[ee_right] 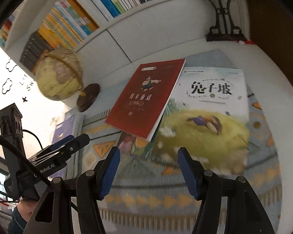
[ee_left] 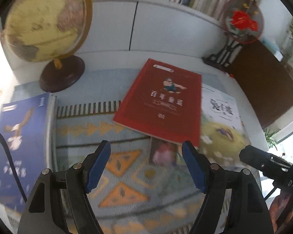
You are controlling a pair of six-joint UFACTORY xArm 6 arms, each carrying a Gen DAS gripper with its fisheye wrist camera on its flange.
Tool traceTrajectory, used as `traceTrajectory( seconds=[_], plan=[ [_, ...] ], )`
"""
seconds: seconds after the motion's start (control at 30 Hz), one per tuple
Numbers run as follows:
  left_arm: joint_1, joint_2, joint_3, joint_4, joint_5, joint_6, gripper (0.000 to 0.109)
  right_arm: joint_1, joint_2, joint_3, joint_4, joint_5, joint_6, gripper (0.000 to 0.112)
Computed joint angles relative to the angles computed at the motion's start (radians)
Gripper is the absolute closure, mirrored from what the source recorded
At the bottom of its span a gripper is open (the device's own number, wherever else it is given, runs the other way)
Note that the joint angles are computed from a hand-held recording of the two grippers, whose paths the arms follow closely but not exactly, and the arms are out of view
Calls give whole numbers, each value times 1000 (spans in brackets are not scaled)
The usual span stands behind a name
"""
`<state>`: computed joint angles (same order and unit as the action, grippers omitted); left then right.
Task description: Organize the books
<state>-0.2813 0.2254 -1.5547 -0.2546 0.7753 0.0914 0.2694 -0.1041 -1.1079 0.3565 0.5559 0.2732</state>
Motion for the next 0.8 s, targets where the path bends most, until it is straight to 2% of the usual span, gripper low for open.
traceTrajectory(
  seconds=[0.27, 0.43, 0.53, 0.67, 0.7, 0.73, 0.8],
  plan=[
    [32, 221, -235, -63, 45, -75, 35, -6, 182, -157, -107, 44, 93, 53],
    [41, 308, -333, -76, 66, -98, 35, -10, 258, -233, -171, 67, 134, 53],
    [49, 346, -373, -142, 101, -71, 35, -13, 294, -264, -193, 64, 150, 53],
    [37, 336, -344, -148, 64, -24, 34, -12, 330, -293, -188, 64, 148, 60],
    [37, 333, -341, -185, 70, 11, 35, -11, 336, -295, -177, 61, 138, 63],
    [42, 336, -352, -264, 113, 67, 35, -9, 337, -292, -173, 53, 134, 63],
    [40, 328, -347, -345, 163, 127, 35, -5, 333, -280, -131, 32, 93, 69]
  ],
)
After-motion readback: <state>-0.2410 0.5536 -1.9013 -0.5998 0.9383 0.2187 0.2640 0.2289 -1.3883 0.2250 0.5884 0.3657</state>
